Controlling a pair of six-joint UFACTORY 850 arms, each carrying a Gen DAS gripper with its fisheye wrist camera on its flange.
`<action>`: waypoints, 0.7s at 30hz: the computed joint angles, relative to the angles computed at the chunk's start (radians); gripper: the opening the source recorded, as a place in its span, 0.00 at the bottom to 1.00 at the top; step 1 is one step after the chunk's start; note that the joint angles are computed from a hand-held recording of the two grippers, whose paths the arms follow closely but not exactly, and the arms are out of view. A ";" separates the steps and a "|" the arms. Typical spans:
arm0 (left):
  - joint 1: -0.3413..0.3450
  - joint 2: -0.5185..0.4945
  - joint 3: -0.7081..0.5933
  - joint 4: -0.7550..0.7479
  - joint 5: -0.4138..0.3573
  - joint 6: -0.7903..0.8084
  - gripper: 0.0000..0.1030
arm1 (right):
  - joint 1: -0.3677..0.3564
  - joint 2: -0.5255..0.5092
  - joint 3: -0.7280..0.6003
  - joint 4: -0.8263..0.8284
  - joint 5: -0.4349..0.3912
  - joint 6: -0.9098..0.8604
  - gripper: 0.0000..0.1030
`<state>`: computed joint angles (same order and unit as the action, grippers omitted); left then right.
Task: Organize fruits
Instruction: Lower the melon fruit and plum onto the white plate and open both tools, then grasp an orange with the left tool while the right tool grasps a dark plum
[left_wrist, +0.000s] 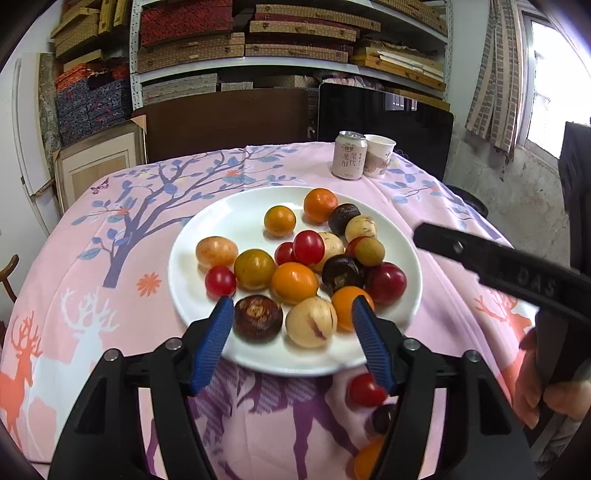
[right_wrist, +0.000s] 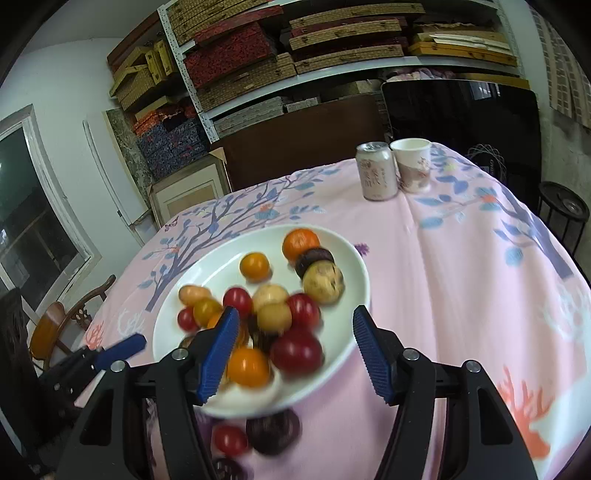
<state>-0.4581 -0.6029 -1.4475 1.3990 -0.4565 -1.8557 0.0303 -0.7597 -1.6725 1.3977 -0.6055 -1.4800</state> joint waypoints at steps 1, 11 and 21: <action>-0.004 0.012 0.018 0.013 0.001 -0.024 0.64 | -0.004 0.013 0.025 0.015 0.002 -0.019 0.65; -0.077 0.121 0.208 0.138 0.096 -0.162 0.64 | -0.071 0.094 0.213 0.081 -0.040 -0.091 0.69; -0.088 0.083 0.188 -0.038 0.179 0.032 0.64 | -0.097 0.080 0.217 0.086 -0.088 -0.061 0.74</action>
<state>-0.5458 -0.5197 -1.2600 1.3612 -0.2780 -1.8241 -0.0663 -0.6792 -1.4555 1.4833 -0.6937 -1.5406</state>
